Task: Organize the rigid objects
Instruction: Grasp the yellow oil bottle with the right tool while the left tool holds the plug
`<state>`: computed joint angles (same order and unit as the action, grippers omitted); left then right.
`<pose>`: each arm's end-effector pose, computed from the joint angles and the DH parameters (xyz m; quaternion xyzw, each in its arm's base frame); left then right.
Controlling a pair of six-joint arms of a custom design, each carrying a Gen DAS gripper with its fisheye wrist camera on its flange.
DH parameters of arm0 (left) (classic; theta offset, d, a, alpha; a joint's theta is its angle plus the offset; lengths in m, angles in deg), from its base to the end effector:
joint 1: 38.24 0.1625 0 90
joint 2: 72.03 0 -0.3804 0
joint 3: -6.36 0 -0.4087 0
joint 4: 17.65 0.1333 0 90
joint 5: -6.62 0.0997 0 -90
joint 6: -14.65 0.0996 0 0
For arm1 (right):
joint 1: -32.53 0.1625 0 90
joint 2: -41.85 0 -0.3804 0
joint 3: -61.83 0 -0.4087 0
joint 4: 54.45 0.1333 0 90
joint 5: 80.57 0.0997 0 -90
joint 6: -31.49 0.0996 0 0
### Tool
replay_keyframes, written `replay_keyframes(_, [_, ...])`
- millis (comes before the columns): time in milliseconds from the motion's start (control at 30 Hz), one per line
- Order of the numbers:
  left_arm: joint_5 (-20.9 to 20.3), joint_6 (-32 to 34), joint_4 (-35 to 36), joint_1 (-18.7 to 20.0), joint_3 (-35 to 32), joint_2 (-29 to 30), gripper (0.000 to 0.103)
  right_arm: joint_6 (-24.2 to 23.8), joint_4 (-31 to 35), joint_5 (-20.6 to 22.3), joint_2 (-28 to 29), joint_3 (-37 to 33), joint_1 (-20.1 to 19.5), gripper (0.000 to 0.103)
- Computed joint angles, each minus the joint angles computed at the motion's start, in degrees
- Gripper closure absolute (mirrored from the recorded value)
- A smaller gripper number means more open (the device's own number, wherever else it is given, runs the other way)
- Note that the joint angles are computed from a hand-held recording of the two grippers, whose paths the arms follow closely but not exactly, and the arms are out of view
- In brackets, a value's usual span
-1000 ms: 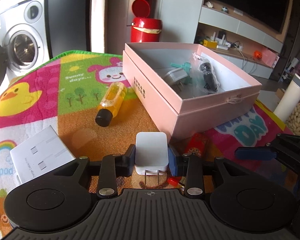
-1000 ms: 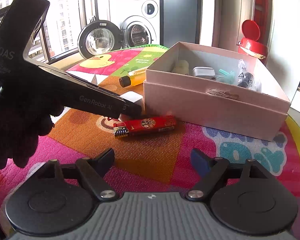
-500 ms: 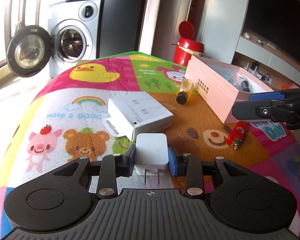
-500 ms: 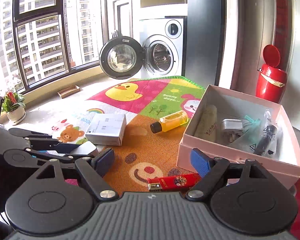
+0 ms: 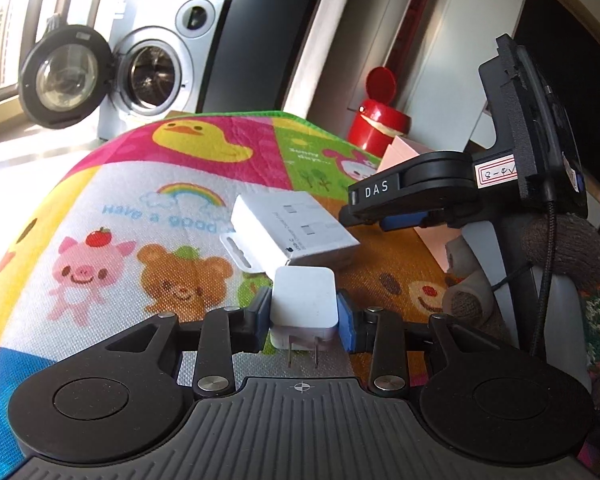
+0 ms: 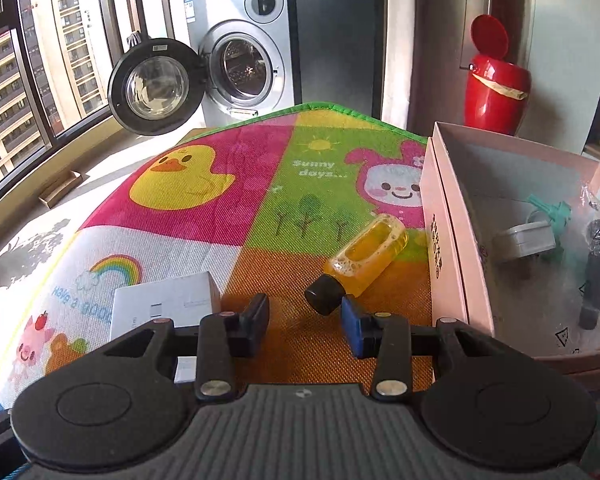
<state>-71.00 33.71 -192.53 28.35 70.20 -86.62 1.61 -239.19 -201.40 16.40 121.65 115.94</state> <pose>-0.1650 -0.7705 -0.0723 0.3121 0.8942 -0.3078 0.0910 -0.0106 -0.8086 0.1396 0.0373 -0.8431 0.3885 0.3699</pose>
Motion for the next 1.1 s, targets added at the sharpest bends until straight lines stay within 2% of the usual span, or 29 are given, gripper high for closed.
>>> replay_keyframes(100, [-1.8,-1.8,0.6,0.6,-0.2,-0.2,0.065,-0.7,-1.0,-3.0,3.8,-5.4,0.5,0.064])
replay_keyframes(233, [-3.4,-3.3,1.2,1.2,-0.5,-0.3,0.065,-0.6,-1.6,-4.0,3.8,-5.6,0.7,0.075])
replay_keyframes(267, [-3.6,-3.4,1.2,1.3,-0.6,-0.3,0.065,-0.5,-1.7,-3.4,2.6,-3.9,0.7,0.081])
replay_keyframes(500, [-3.9,-3.9,1.1,1.4,-0.2,-0.5,0.065,-3.0,-4.1,2.8,-10.2,13.6,0.9,0.082])
replay_keyframes(700, [-3.9,-3.9,1.1,1.4,-0.2,-0.5,0.065,-1.7,-2.4,6.0,-18.7,22.9,0.3,0.084])
replay_keyframes(800, [-3.9,-3.9,1.1,1.4,-0.3,-0.5,0.065,-1.3,-1.9,6.3,-20.6,25.4,-0.2,0.084])
replay_keyframes(867, [-3.9,-3.9,1.1,1.4,-0.3,-0.5,0.065,-2.9,-4.3,7.0,-21.1,26.9,-0.5,0.084])
replay_keyframes(1000, [-3.8,-3.8,1.1,1.4,-0.3,-0.5,0.064,-2.8,-5.3,9.0,-22.4,28.9,-1.2,0.084])
replay_keyframes(1100, [-3.6,-3.6,1.1,1.3,-0.3,-0.5,0.064,-5.1,-8.0,10.3,-22.9,31.0,-1.5,0.084])
